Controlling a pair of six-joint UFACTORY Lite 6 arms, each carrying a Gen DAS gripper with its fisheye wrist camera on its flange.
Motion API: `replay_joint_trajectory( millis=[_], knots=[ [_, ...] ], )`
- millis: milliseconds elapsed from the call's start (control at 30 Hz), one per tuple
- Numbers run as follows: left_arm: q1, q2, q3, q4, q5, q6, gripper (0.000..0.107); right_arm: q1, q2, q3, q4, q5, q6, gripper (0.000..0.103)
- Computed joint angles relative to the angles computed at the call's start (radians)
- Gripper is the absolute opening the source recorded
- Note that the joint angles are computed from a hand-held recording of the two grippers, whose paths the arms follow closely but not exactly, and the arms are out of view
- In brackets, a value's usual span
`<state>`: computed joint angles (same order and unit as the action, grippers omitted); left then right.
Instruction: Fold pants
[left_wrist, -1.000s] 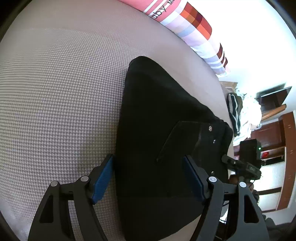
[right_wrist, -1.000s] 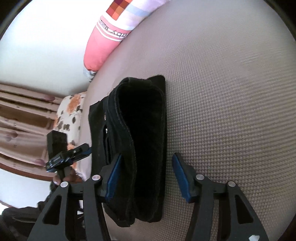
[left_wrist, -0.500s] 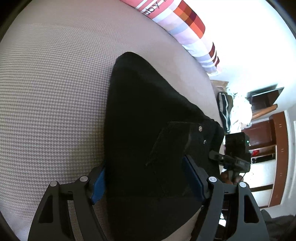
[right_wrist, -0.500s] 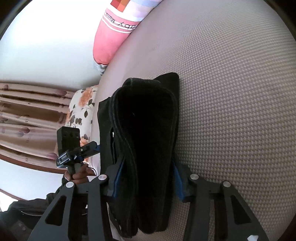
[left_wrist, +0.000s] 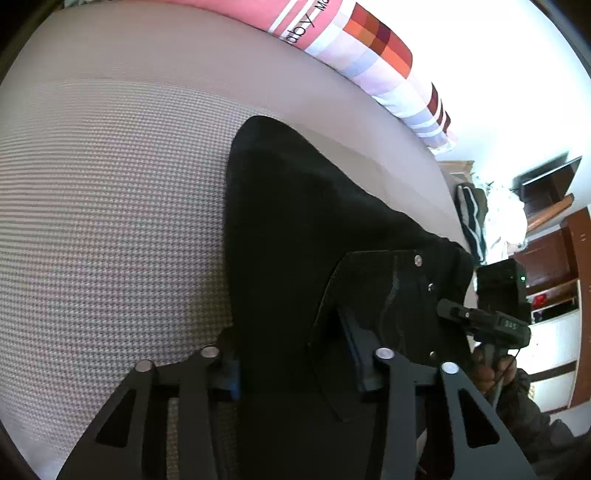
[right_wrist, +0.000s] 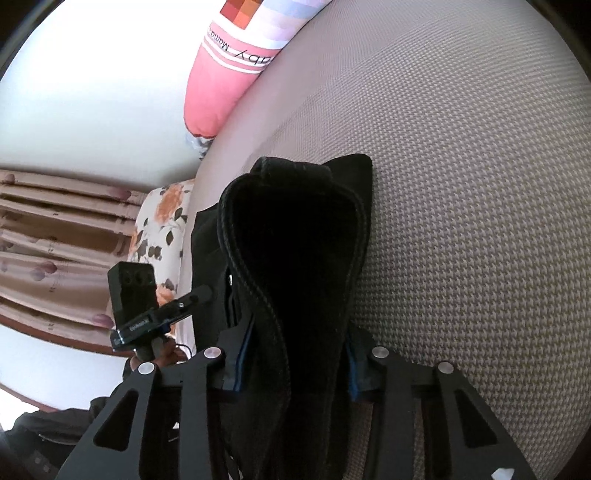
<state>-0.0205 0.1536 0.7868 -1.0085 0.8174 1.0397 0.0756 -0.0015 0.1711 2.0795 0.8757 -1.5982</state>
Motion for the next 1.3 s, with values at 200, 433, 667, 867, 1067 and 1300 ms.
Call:
replay_joint_trajectory(
  millis=[200,433,667,867,1067,1300],
  knots=[
    [-0.121,-0.085,-0.033,0.088,-0.152,-0.141,0.038,0.174,-0.143,0.008,0.099,-0.224,0.117,0.035],
    [-0.217,-0.166,-0.073,0.188,-0.264,-0.267,0.032,0.294,-0.2,0.069,0.116,-0.409,0.24,0.031],
    [-0.238,-0.232,-0.1,0.224,-0.292,-0.282,0.021,0.389,-0.272,0.117,0.083,-0.565,0.374,0.026],
    [-0.178,-0.262,-0.109,0.179,-0.237,-0.223,0.016,0.442,-0.305,0.151,0.017,-0.641,0.488,0.023],
    [-0.125,-0.329,-0.115,0.193,-0.169,-0.216,0.015,0.468,-0.293,0.205,-0.028,-0.665,0.527,0.021],
    [-0.081,-0.376,-0.102,0.233,-0.133,-0.222,0.015,0.469,-0.211,0.268,0.117,-0.608,0.365,0.019]
  ],
)
